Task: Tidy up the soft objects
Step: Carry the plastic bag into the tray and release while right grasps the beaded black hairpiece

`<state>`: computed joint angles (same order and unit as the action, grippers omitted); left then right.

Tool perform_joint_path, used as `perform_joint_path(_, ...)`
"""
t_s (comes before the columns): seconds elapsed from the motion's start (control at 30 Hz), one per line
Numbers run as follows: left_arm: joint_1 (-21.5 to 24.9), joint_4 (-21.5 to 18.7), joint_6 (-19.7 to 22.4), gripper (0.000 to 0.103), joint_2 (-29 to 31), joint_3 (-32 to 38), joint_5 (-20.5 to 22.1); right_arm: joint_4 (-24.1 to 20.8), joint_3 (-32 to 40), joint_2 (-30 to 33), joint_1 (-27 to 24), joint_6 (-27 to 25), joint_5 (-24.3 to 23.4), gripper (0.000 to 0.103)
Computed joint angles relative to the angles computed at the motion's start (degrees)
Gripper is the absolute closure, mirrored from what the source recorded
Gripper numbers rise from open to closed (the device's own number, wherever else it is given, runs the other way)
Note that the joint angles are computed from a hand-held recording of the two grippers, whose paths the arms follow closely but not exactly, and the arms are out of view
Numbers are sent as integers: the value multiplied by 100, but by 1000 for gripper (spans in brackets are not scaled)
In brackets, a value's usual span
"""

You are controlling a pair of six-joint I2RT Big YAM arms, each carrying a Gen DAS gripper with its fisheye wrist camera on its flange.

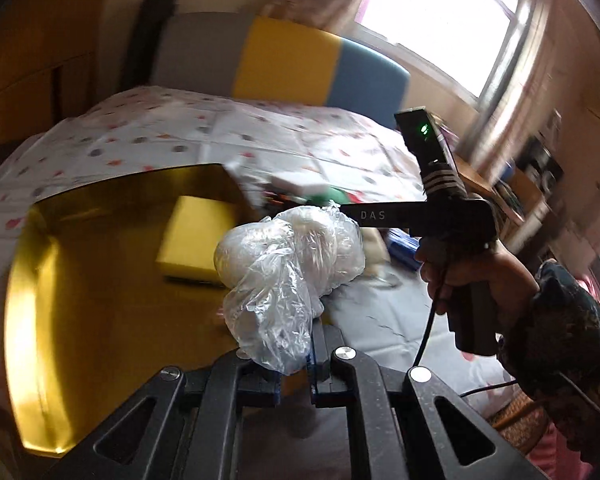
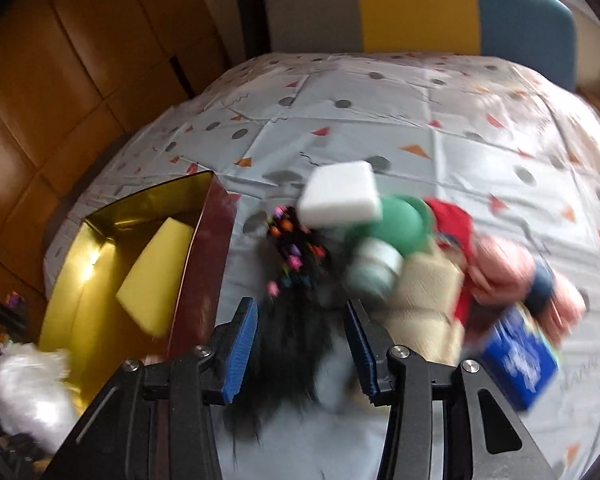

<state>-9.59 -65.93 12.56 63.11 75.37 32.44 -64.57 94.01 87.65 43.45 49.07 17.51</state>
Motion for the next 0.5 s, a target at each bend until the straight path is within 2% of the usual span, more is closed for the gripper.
perform_joint_path(0.17,444,127,-170,96,147,12,-42,-621,868,834,-232,-517,-143,56)
perform_joint_path(0.23,601,115,-263,96,224,37,-49,-913,1148,1138,-285,-727,-196,62)
perform_joint_path(0.27,673,85,-310,96,270,65,-47,-1072,1240,1251,-291,-795,-215,73)
perform_joint_path(0.3,752,71,-391,96,333,91,-59,-1172,1265,1304,-280,-829,-194,73)
perform_joint_path(0.5,1015,-176,-840,96,860,397,-99,-1101,892,973,43,-1006,-192,78)
